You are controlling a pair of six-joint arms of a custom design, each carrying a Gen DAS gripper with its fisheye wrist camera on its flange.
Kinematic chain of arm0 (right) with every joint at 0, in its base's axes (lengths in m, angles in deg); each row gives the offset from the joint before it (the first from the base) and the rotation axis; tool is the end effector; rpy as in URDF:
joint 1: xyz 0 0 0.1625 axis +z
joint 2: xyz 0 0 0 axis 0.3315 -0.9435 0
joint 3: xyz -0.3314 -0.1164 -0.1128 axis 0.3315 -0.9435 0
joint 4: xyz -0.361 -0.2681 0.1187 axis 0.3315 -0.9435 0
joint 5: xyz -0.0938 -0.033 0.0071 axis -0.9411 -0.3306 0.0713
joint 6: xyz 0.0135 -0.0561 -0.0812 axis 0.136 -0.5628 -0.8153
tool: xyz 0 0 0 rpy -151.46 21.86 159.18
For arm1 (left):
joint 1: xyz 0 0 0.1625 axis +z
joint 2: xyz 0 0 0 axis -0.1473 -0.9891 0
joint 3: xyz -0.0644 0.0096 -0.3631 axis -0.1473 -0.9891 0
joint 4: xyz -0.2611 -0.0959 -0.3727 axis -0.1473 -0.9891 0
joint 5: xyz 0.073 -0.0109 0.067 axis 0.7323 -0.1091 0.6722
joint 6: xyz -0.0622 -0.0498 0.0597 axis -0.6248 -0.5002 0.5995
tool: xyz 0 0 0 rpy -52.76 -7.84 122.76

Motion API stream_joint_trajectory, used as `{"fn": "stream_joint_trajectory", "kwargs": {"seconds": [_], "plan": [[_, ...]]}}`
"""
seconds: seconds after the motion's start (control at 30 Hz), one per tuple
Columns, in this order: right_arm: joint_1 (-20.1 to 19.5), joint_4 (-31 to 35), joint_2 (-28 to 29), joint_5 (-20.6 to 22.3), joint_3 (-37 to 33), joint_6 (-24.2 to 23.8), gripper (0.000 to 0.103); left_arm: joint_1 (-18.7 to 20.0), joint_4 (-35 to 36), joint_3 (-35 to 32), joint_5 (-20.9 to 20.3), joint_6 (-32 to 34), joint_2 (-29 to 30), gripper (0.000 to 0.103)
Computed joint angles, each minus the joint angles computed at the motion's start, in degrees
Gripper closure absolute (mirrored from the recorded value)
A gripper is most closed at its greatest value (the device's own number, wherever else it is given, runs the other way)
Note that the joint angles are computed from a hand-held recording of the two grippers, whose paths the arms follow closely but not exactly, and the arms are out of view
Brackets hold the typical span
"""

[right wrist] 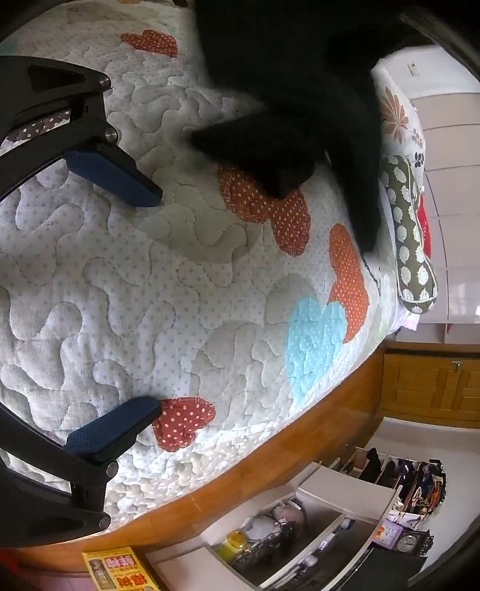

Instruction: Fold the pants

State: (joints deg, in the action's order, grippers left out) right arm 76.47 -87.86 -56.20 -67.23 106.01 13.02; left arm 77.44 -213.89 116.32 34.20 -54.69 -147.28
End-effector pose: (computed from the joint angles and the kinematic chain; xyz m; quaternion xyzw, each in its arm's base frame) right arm 0.1600 -0.7753 0.1445 0.1805 -0.8841 0.2843 0.3240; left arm -0.0206 -0.6859 0.3163 -0.1863 0.7888 -0.3937 0.4337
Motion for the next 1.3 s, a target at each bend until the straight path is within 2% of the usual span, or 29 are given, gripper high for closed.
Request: {"fn": "stream_joint_trajectory", "kwargs": {"seconds": [0.97, 1.13, 1.3], "plan": [[-0.14, -0.35, 0.5, 0.06, -0.12, -0.01, 0.0, 0.09, -0.05, -0.09, 0.08, -0.03, 0.19, 0.0], [0.33, -1.3, 1.12, -1.47, -0.38, -1.15, 0.001, 0.06, 0.33, -0.16, -0.03, -0.42, 0.24, 0.0], [0.34, -1.14, 1.06, -1.48, -0.39, -0.96, 0.001, -0.33, 8.91, -1.05, -1.14, -6.04, -1.07, 0.0]]}}
